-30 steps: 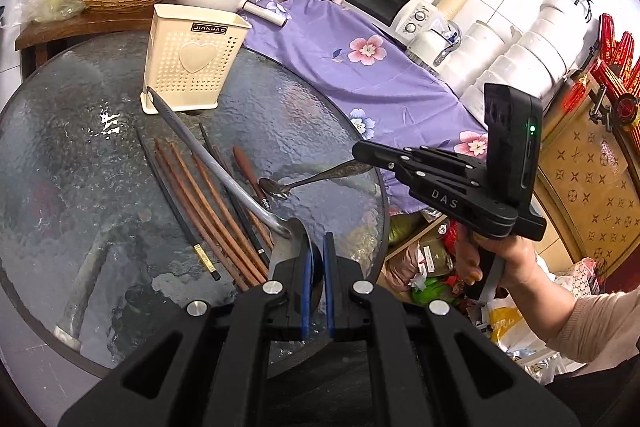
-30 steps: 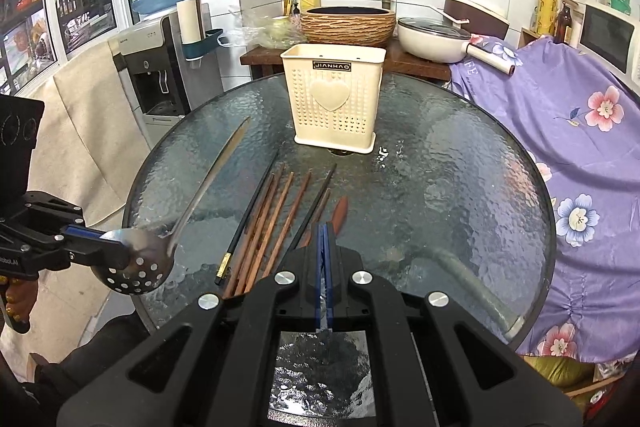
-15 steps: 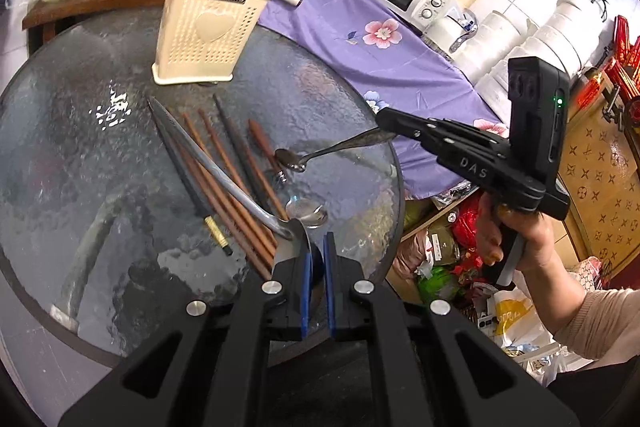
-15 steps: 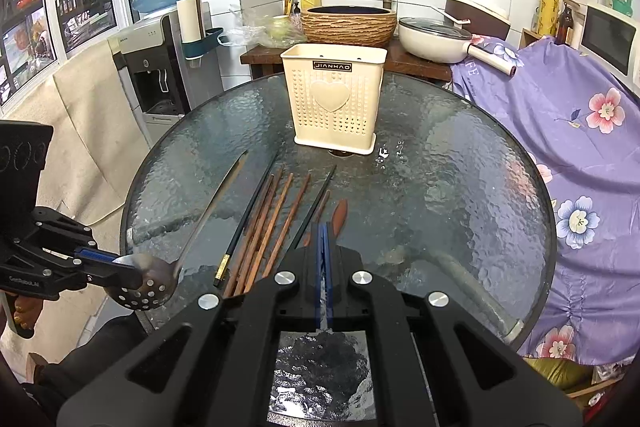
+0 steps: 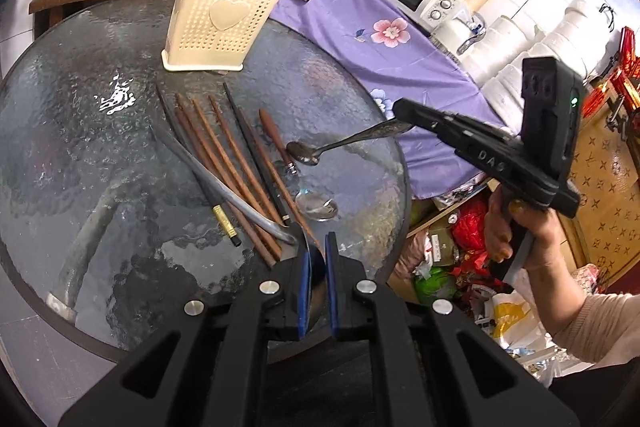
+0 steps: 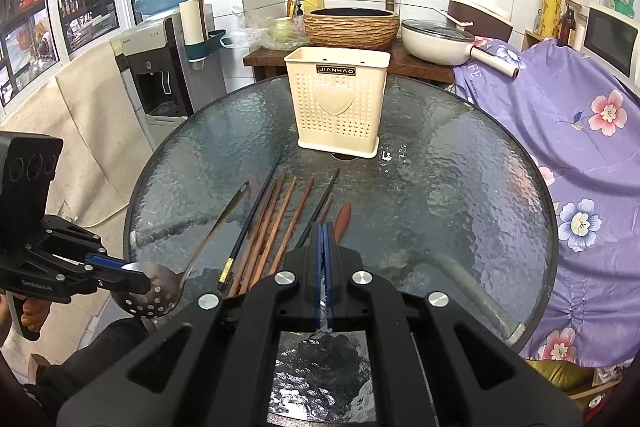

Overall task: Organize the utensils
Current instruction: 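Lift the steel spoon with the right gripper toward the cream caddy, then lower the spoon into the cream caddy and open the right gripper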

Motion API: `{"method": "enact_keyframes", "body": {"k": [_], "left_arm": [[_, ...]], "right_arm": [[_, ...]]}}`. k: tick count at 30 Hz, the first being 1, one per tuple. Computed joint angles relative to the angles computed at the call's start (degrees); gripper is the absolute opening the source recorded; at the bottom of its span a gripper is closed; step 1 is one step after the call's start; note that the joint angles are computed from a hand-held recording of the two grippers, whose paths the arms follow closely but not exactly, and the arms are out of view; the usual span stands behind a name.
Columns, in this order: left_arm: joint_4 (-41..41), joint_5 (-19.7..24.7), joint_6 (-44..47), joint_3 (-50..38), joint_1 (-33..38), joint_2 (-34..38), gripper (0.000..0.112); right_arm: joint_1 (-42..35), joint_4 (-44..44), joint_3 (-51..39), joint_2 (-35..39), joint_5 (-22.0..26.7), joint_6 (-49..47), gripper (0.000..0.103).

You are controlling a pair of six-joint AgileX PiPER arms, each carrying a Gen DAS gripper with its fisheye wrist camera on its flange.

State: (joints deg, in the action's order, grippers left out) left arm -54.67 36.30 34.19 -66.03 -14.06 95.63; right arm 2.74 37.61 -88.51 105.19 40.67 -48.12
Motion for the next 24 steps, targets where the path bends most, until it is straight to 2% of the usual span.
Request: {"method": "enact_keyframes", "body": {"k": [8, 15, 18, 21, 24], "left_arm": [[-0.50, 6.19, -1.10, -4.88, 2.36, -0.39, 0.008], [0.32, 11.11, -2.18, -9.83, 4.05, -0.07, 0.008], [0.89, 13.55, -3.29, -12.99, 4.86, 0.52, 0.008], [1.01, 17.85, -4.44, -18.01, 6.09, 1.71, 0.008], [0.71, 22.73, -6.02, -24.55, 7.37, 3.51, 0.008]], "right_arm": [[-0.34, 0.05, -3.22, 0.90, 2.22, 0.79, 0.002], [-0.22, -0.50, -9.84, 3.16, 6.43, 3.04, 0.002], [-0.20, -1.56, -16.40, 5.55, 10.52, 5.66, 0.002], [0.07, -3.26, -24.23, 8.26, 14.66, 8.44, 0.002], [-0.09, -4.67, -38.40, 13.69, 21.81, 13.07, 0.002]]}}
